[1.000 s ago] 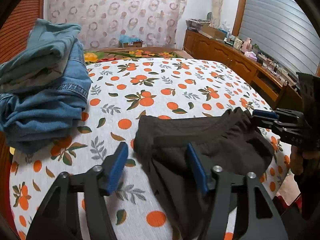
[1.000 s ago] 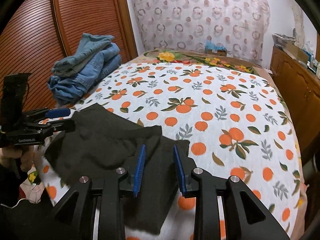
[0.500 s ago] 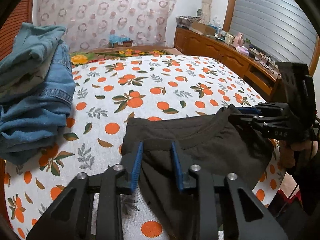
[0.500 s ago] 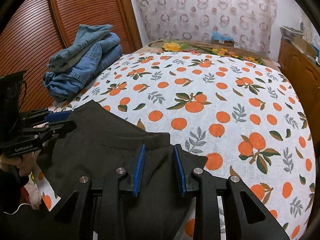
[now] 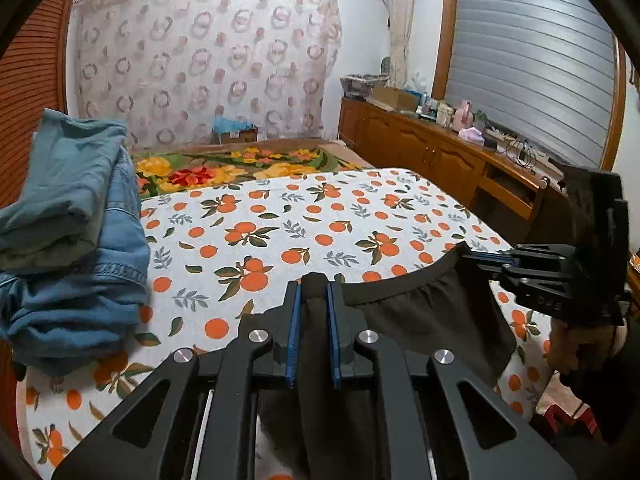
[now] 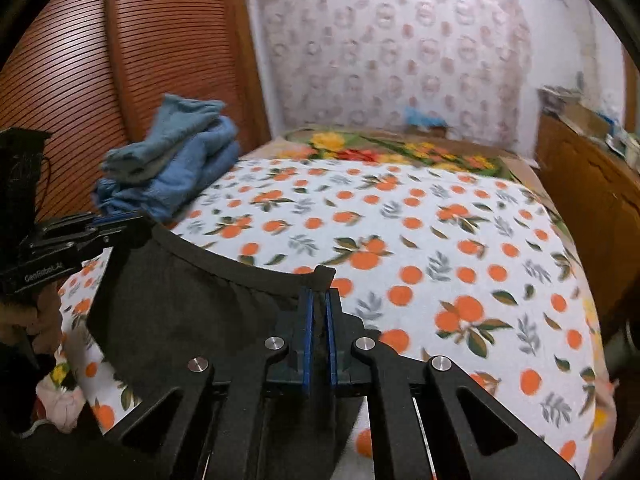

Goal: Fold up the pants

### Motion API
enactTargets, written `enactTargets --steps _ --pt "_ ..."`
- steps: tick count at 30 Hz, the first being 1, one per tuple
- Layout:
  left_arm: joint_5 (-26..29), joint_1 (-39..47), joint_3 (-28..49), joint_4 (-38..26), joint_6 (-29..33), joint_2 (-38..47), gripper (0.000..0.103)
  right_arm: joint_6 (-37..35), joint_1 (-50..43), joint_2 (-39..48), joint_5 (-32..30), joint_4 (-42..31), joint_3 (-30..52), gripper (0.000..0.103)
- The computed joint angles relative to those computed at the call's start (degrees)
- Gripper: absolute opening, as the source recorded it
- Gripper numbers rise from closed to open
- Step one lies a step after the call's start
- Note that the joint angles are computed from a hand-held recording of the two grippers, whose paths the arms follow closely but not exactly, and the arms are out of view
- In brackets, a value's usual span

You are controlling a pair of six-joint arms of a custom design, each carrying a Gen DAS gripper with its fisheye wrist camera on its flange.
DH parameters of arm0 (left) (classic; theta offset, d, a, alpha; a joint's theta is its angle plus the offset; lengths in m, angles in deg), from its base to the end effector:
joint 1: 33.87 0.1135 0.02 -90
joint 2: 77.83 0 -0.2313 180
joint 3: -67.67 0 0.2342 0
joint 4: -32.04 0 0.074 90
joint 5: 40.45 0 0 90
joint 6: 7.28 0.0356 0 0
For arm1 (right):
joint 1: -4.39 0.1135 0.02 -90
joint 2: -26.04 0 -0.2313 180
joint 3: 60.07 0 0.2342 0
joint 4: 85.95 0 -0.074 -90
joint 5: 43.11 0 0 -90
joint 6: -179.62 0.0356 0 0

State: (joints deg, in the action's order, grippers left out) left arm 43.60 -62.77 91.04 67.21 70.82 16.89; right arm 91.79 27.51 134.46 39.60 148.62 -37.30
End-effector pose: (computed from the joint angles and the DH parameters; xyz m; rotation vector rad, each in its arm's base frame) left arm 0.1788 -0.0945 0.0575 0.2693 2.1964 -0.2836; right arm 0.1863 0.0844 0.0430 -0.4631 2.0829 0.3962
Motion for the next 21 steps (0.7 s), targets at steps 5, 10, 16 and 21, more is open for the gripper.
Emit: enactTargets --steps 5,10,16,21 --pt "-0.6 2.1 7.9 -3.4 1.0 11.3 0.015 1.1 2.9 0.5 3.9 -6.6 3.9 0.006" --pt "1.6 4.3 8.1 -3.5 0.4 13.1 0.030 2.4 3.9 1.2 5.9 -14.6 9.4 0.008" --pt "3.4 6.3 4.6 -2.8 0.1 9.4 0.051 1.7 1.5 -1.9 3.9 -13.8 6.6 0.031" --pt "2.5 5.4 1.2 -1.5 -1.2 7.0 0.051 1.2 -0.3 -2.3 2.3 -9.9 2.6 0.045"
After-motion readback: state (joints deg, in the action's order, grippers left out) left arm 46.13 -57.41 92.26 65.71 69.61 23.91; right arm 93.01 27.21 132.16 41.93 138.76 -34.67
